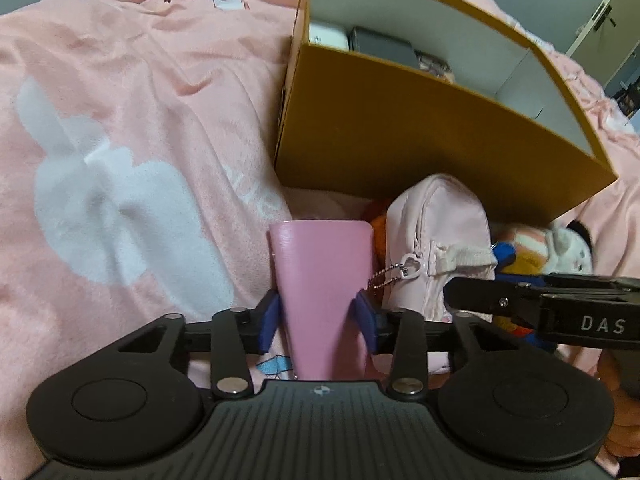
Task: Organize objects
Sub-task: 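Grasp the pink card holder with the left tool while the right tool grasps the pink bag, then lift the pink card holder and pink bag over the shoebox with both tools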
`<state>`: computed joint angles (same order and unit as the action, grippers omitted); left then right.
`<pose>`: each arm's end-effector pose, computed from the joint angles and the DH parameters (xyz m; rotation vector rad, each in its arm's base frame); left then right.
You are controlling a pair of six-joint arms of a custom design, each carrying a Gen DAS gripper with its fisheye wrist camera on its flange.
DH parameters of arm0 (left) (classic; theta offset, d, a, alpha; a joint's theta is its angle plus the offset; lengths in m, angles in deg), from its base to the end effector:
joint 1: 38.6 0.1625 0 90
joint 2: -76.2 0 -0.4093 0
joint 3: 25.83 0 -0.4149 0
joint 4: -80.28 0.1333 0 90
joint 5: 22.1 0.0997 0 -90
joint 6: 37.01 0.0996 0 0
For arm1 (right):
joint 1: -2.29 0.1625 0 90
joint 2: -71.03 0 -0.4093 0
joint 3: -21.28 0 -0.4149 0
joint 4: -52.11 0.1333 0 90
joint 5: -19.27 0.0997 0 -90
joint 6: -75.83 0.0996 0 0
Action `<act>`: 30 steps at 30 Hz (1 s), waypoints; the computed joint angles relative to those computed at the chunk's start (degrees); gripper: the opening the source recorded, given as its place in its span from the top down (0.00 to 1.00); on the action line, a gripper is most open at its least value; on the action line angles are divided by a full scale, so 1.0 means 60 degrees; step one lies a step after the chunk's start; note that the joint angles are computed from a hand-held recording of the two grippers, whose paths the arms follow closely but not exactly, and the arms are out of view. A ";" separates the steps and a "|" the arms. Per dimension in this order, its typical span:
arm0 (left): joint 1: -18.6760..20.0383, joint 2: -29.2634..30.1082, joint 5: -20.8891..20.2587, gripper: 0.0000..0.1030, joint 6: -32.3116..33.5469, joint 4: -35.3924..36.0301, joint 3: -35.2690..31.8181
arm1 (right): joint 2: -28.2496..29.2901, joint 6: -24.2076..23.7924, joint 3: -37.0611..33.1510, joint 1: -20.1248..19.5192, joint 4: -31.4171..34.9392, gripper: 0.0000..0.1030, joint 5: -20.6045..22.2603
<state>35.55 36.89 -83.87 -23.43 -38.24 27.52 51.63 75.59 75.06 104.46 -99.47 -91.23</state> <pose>-0.0552 -0.8551 0.2611 0.5876 2.5688 -0.3476 0.2775 -0.8197 0.0268 0.1777 -2.7479 0.7136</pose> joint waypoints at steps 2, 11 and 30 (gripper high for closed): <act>-0.0004 0.0087 0.0078 0.44 -0.0002 0.0081 -0.0063 | 0.0089 -0.0077 -0.0087 0.0018 -0.0045 0.57 -0.0067; 0.0040 -0.0100 -0.0108 0.59 -0.0215 -0.0283 0.0187 | -0.0011 -0.0202 0.0220 0.0092 -0.0727 0.86 -0.0357; -0.0221 -0.1141 -0.1368 0.82 0.1918 -0.2782 0.1768 | -0.0845 -0.2043 0.1611 0.0833 -0.3113 0.88 -0.2300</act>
<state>34.23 30.04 -92.08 -11.93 -54.93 38.13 46.56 63.33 84.72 109.46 -118.15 -105.03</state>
